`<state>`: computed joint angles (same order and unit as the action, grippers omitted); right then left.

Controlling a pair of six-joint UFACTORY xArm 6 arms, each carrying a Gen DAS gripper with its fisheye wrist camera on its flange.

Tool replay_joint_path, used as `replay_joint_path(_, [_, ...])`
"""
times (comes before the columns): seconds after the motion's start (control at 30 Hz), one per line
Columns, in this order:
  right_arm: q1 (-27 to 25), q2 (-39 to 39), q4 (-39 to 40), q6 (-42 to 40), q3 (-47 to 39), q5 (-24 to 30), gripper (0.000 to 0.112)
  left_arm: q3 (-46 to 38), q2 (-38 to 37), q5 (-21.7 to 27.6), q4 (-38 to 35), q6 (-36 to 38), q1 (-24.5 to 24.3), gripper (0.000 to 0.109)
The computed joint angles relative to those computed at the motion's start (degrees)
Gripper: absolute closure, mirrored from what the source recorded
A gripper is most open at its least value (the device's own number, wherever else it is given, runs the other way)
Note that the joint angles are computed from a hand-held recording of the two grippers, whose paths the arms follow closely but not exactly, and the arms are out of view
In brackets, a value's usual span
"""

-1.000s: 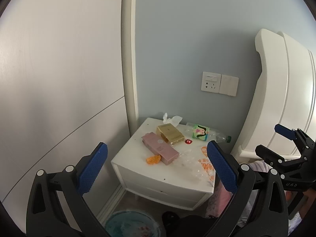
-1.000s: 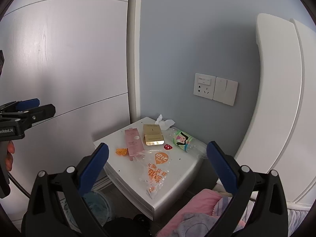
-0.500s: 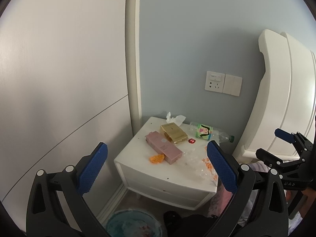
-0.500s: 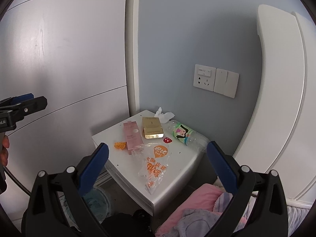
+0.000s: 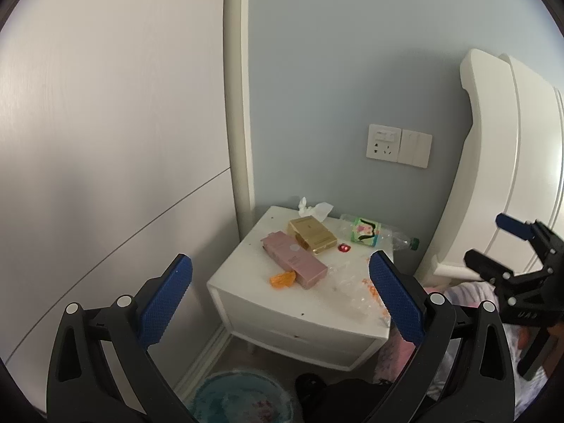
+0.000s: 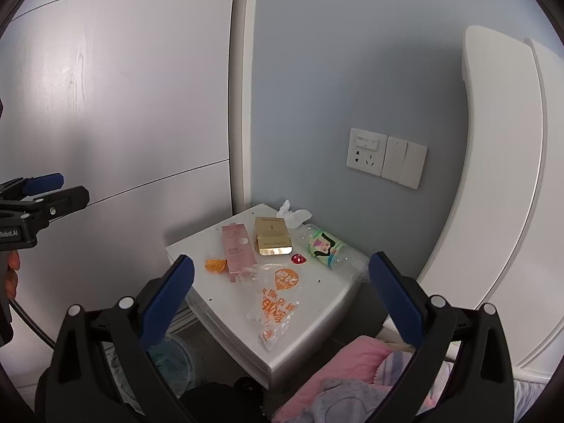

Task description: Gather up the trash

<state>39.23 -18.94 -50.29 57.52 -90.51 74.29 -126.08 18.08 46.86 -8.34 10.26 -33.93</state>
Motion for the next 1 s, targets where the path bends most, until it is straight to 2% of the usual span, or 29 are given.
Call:
replay_joint_path(0.33, [-0.6, -0.3, 0.8, 0.1, 0.1, -1.0, 0.015, 1.9, -1.2, -1.0, -1.2, 0.2, 0.3, 0.011])
replay_joint_path(0.5, [-0.9, -0.6, 1.1, 0.0, 0.4, -1.2, 0.015, 5.3, -3.2, -5.0, -0.6, 0.5, -0.3, 0.011])
replay_joint_path(0.67, [-0.5, -0.3, 0.6, 0.3, 0.3, -0.1, 0.015, 2.8, -1.8, -2.6, -1.2, 0.9, -0.1, 0.011])
replay_joint_path(1.0, [-1.5, -1.4, 2.5, 1.1, 2.2, -1.7, 0.015, 1.2, -0.3, -0.7, -0.7, 1.2, -0.6, 0.011])
